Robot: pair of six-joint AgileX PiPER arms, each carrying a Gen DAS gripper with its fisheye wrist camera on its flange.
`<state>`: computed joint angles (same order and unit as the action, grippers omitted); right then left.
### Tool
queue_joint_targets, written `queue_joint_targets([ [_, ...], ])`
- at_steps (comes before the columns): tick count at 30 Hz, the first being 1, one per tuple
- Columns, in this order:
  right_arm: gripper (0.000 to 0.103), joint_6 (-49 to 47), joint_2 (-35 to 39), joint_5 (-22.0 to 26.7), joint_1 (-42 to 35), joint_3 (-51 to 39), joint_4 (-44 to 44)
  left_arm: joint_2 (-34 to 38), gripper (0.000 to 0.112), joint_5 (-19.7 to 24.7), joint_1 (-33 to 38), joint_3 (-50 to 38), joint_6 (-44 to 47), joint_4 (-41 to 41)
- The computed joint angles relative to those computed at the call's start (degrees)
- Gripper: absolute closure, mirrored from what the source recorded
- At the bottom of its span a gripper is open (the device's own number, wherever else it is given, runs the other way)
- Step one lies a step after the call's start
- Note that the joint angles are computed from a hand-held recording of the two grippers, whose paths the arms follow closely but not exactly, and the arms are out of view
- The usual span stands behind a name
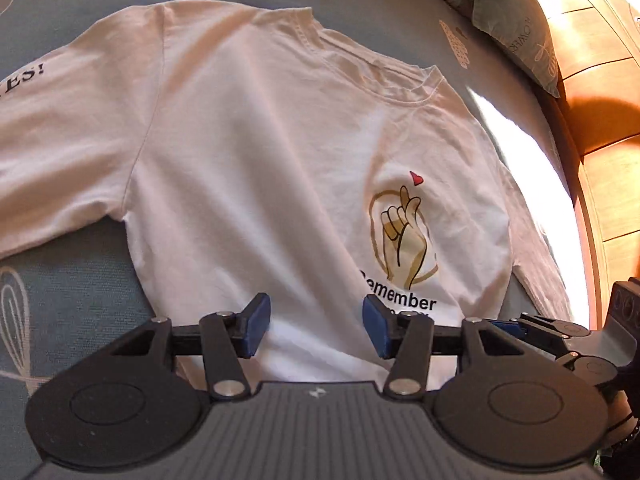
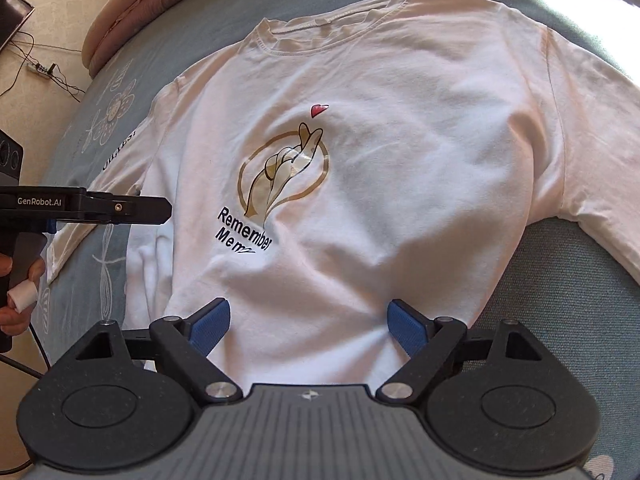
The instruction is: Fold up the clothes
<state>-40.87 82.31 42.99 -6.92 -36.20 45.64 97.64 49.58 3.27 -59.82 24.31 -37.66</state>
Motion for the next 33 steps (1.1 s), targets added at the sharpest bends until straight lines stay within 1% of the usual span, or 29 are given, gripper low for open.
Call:
queue_joint_targets([
  [1,0.006,-2.0,0.1,0.6,-0.1,0.1,0.5,-0.9,0.061,-2.1,0.7,2.7,0.5,-1.8],
  [2,0.004,-3.2,0.2,0.7,0.2,0.2,0.6,-2.0,0.059,-3.0,2.3,5.1,1.8,-5.6],
  [3,0.0,-4.4,0.3,0.9,0.5,0.3,0.7,-2.4,0.059,-2.7,3.5,6.0,1.4,-7.0],
  [5,0.0,-3.8,0.2,-0.7,2.4,0.5,-0.4,-4.4,0.059,-3.1,4.9,7.7,0.3,-7.6],
  [8,0.0,-2.5,-0.2,-3.0,4.4,0.9,-1.3,-8.1,0.06,-5.8,7.3,9.2,0.9,-6.8],
  [12,0.0,-6.0,-1.0,-3.8,2.6,2.7,2.3,-9.5,0.06,-10.3,11.9,7.6,-1.7,-2.1],
  [14,0.0,-6.7,-1.4,-4.5,2.9,3.3,2.7,-9.6,0.061,-12.2,14.7,7.1,-3.6,0.2],
  [17,0.0,-3.3,-1.8,-6.4,5.7,3.0,-0.6,-8.5,0.062,-14.8,18.4,6.9,-1.5,0.5],
  [19,0.0,0.2,-1.9,-7.6,7.9,2.6,-3.5,-7.6,0.062,-17.4,18.6,6.9,-1.8,2.9],
  [22,0.0,5.1,-1.7,-9.4,10.7,2.1,-7.4,-4.7,0.062,-18.7,20.0,5.7,2.8,1.6],
  [24,0.0,8.2,-1.8,-10.4,12.4,1.9,-10.2,-2.7,0.063,-18.3,20.0,4.5,3.7,2.7],
  [26,0.0,10.7,-1.8,-11.1,13.8,1.7,-12.6,-3.2,0.063,-17.5,19.6,4.9,5.4,5.0],
  [29,0.0,13.6,-1.6,-11.7,15.3,1.4,-15.4,-5.4,0.061,-10.9,19.8,4.9,4.3,10.7],
  [31,0.0,15.3,-1.4,-11.7,16.0,1.0,-17.0,-7.2,0.061,-7.0,19.9,4.9,5.1,13.5],
  [32,0.0,16.3,-1.3,-11.7,16.4,0.7,-17.9,-8.2,0.061,-5.8,19.8,4.7,5.6,15.0],
  [33,0.0,17.3,-1.1,-11.5,16.7,0.5,-18.8,-9.8,0.061,-6.3,19.4,5.2,6.6,16.7],
])
